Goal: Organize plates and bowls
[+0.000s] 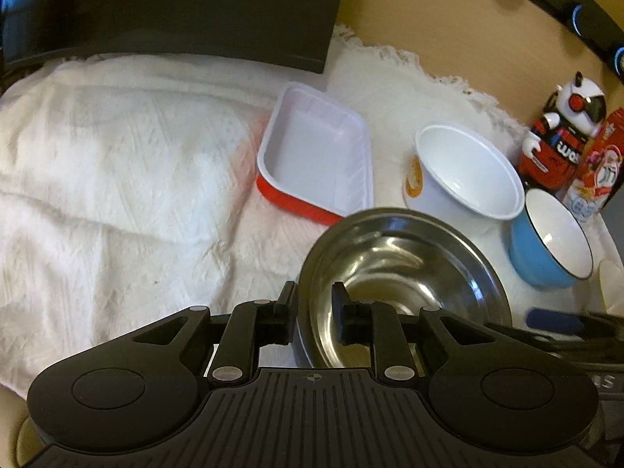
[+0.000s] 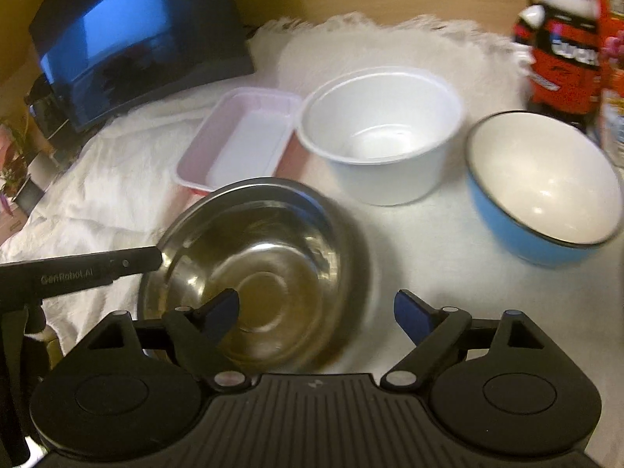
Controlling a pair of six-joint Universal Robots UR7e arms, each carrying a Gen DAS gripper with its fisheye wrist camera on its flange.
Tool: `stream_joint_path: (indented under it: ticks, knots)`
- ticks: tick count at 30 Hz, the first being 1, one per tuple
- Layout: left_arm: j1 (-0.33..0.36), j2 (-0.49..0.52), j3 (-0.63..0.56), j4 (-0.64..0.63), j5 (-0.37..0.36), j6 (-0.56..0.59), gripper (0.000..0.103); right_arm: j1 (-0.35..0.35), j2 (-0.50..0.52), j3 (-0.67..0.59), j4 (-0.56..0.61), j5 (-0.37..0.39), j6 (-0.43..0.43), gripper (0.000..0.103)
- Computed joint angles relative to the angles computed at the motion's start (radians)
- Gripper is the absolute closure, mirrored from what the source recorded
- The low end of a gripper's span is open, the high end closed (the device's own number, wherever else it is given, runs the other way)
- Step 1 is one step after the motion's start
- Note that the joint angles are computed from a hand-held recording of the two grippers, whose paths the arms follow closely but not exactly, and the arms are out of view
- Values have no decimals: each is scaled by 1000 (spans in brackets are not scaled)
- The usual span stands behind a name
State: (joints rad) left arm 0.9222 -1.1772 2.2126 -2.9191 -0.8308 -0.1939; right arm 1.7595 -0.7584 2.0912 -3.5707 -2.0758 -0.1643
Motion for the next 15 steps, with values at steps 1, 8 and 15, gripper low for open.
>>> stream_joint_path:
  ticks: [1,8,15]
  knots:
    - [2,4,0,-11,0,2,82,-6,-6,8,-5,3,2,15]
    - [34,-20,-12,0,-86,-14,78,-52,-7,-27,62,66,58,15]
    - [46,-12,-39,86,-45,10,71,-52,28,-73,145,101,76,15]
